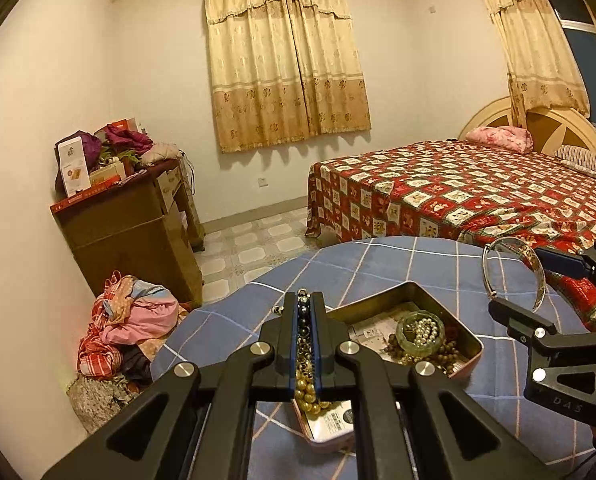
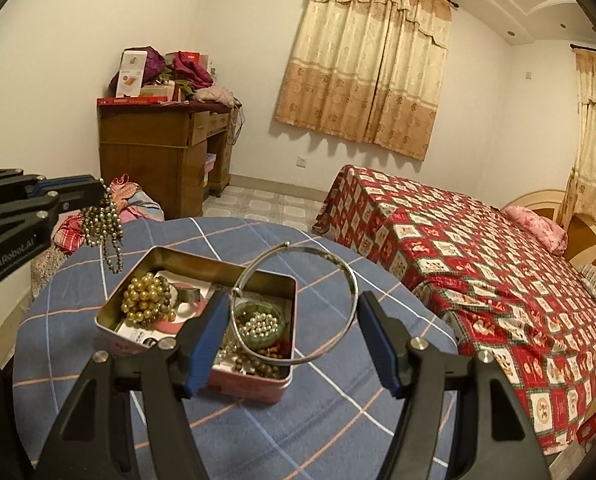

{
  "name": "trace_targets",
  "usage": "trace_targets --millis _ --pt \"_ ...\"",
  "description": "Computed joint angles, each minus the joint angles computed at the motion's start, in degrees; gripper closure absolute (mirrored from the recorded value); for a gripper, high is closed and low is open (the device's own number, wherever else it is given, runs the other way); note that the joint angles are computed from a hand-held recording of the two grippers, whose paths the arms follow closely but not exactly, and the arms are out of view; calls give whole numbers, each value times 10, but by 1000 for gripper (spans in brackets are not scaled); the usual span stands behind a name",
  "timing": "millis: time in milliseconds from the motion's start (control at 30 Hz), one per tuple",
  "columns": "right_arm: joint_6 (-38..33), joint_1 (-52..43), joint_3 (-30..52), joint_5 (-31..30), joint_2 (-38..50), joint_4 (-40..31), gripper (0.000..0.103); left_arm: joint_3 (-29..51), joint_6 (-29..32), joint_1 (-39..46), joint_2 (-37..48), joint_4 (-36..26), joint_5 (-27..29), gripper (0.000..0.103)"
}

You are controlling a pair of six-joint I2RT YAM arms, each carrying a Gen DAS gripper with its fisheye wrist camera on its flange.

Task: Organize jewelry
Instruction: 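Carry the chain and silver bangle over the tin and lower them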

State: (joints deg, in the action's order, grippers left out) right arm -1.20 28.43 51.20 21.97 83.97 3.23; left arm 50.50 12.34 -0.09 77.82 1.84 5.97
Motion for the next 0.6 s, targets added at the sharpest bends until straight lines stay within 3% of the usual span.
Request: trace_targets --millis 600 --pt "-3 -10 86 -10 96 -19 35 57 -3 -17 101 13 -31 99"
